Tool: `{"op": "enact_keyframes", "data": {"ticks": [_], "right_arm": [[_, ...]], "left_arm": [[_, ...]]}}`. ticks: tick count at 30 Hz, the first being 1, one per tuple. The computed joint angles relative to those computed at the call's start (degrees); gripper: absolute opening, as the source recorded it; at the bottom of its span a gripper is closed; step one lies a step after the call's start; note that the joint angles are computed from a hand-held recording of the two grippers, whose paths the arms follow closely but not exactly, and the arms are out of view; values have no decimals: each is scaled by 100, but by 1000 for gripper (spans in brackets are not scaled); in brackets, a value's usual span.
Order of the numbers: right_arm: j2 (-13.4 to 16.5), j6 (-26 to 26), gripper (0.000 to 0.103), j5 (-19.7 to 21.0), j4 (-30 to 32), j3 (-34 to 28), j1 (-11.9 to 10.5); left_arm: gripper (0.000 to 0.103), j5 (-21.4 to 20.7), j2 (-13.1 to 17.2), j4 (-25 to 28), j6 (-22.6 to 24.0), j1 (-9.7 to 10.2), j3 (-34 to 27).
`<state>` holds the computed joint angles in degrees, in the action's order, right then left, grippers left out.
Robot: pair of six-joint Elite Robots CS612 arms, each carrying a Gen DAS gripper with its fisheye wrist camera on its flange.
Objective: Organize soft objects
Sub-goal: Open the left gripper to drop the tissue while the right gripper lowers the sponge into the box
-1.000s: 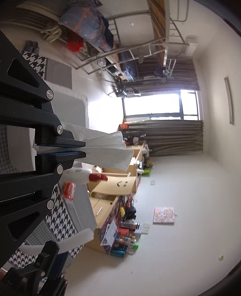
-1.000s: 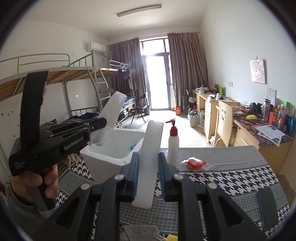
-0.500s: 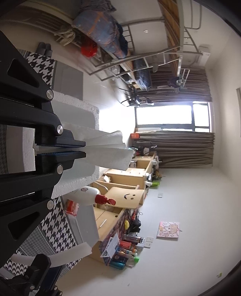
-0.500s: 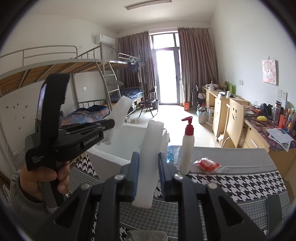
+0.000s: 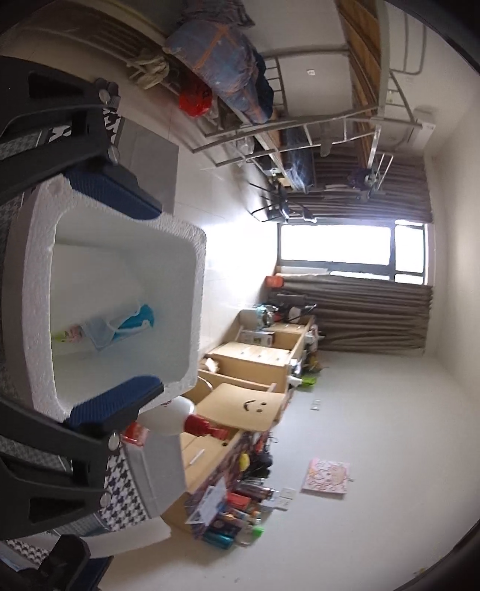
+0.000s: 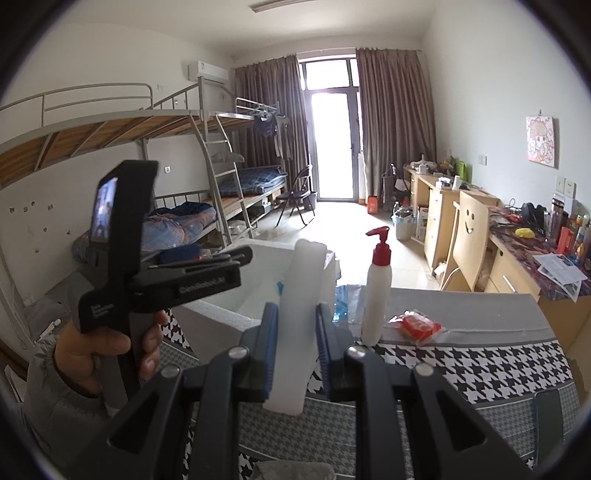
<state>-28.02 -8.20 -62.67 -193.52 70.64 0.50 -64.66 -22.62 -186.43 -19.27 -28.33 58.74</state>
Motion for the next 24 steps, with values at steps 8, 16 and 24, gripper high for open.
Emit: {"op": "enact_keyframes", "data": {"ticks": [8, 16, 24], "right_arm": [[13, -84, 24, 24, 113, -93, 50], [44, -142, 24, -8, 215, -208, 101], [46, -235, 24, -39, 339, -290, 150]], "left_arm": [[92, 421, -51, -54, 312, -55, 124], [102, 650, -166, 159, 442, -78, 348], [102, 461, -352, -11, 191, -30, 740]]}}
